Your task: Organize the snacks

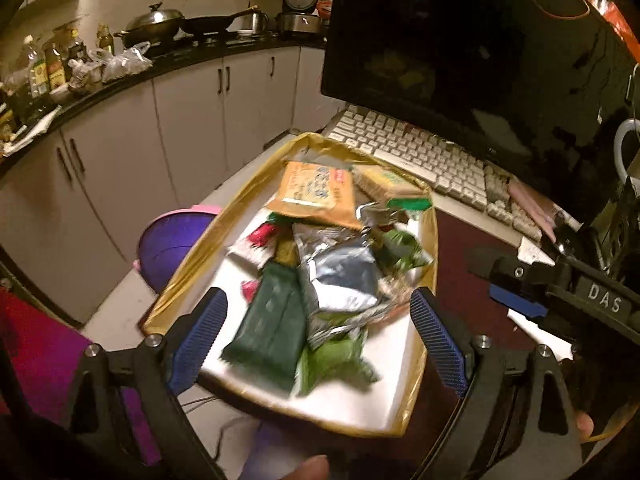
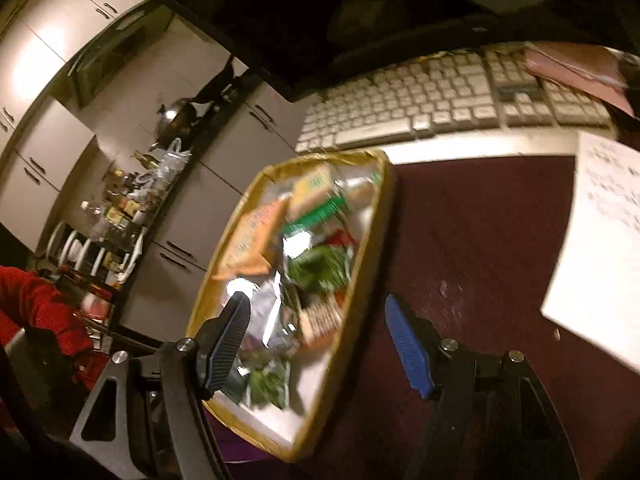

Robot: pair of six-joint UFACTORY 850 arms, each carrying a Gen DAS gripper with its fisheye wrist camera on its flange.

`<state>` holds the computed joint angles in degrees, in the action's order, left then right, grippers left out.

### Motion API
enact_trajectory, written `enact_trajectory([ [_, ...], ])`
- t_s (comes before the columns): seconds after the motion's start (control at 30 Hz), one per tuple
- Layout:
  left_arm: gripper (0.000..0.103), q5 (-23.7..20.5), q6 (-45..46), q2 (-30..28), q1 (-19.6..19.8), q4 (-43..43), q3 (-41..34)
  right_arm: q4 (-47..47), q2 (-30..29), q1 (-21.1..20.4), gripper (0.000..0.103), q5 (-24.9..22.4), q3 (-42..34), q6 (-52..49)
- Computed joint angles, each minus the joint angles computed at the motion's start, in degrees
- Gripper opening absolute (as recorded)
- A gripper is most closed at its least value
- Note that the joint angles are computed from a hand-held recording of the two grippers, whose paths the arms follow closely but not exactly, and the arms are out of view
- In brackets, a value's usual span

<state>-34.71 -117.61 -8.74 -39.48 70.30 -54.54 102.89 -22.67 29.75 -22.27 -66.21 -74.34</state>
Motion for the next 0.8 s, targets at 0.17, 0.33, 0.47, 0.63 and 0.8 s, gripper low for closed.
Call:
enact_trajectory([
  [0.17, 0.093, -3.49, -3.45, 2.31, -2.12, 2.99, 1.73, -1.93, 1.37, 1.15, 0.070, 2.48, 1.63, 1.59],
  [0.33, 0.093, -6.30, -3.12, 2.74, -3.76, 4.05, 1.56, -4.61, 2.41, 1.54, 0.070, 2.30, 2.24, 4.94],
  [0.47, 0.093, -6.67, -2.25, 3.18, -4.24, 3.77, 1.57, -1.41, 4.26, 2.46, 0.070, 4.34, 3.53, 1.80],
  [0.63, 0.093, -7.72, -2.07, 3.30, -4.60, 3.36, 1.77, 0.28, 5.40, 3.22, 0.070, 7.83, 4.18, 0.22],
  [0.8, 0.093, -8.08, -1.76, 3.22, -4.33, 3.08, 1.83, 1.66, 5.66, 3.87, 0.070, 10.79, 4.12, -1.07],
])
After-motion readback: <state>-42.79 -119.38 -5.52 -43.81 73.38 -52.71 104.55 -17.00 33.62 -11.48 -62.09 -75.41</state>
